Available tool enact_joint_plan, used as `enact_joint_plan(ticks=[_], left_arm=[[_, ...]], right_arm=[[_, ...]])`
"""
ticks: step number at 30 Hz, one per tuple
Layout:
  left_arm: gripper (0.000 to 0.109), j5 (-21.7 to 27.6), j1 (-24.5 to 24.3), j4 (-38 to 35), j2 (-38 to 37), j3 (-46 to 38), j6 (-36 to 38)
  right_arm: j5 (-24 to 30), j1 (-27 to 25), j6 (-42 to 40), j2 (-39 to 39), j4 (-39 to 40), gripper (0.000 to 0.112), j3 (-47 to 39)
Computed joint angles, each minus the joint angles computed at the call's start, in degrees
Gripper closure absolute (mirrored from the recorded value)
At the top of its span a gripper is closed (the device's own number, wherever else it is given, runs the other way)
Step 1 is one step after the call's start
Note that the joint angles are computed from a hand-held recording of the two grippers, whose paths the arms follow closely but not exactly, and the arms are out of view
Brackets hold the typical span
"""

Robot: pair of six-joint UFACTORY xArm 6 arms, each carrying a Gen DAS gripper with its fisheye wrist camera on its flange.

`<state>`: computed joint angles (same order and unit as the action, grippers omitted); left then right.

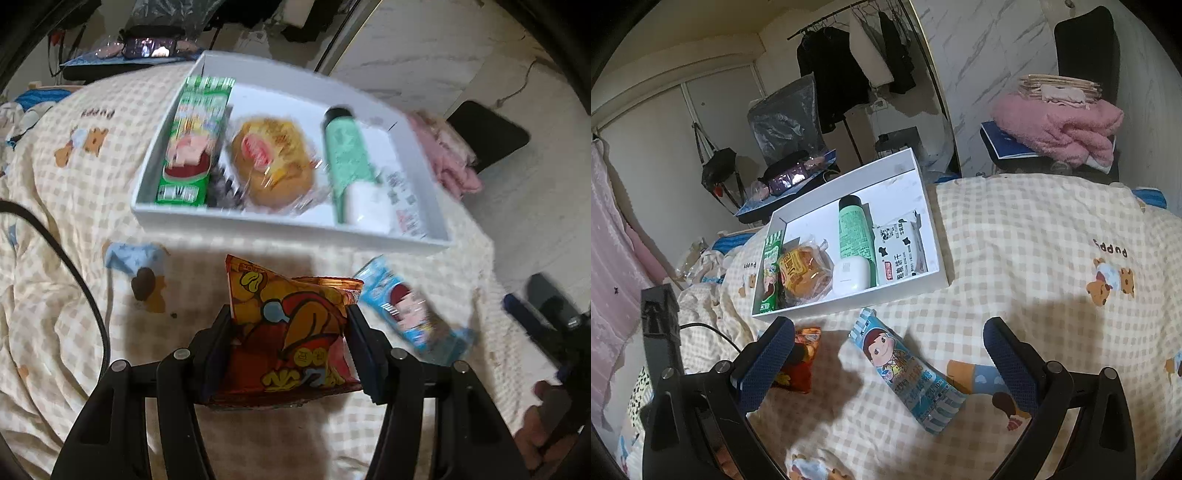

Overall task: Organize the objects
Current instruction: 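Grasp the blue-white candy stick packet with the right tool while the left tool holds the chip bag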

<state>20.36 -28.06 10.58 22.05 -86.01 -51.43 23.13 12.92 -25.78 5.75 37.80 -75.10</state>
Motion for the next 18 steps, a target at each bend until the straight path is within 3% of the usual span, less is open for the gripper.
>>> enact_joint_plan(ticks=[3,5,8,10,18], left_arm=[[0.046,-0.14,0.01,-1.95,0.88,0.0,1.33],[0.046,-0.54,0.02,-2.84,0.86,0.21,1.84],[0.046,-0.68,-0.02,-2.9,0.84,0.43,1.86],[0.045,-0.44,-0.11,-2.78,0.94,0.33,1.93],[0.045,0.56,-0.21,-1.59,1.74,-0.86,1.41]], right_arm=[[-4.03,0.78,-10.78,0.45,12.06,0.01,0.97],[-1.09,0.11,-15.24,1.62,16.91,0.028,-0.32],[5.1,-1.65,-11.85,4.19,15.46,0.055,-2.89],[7.42,-2.56,-10.33,5.27,13.59,0.063,-3.95],[9.44,-4.45,-11.65,4.86,4.74,0.062,-3.91]])
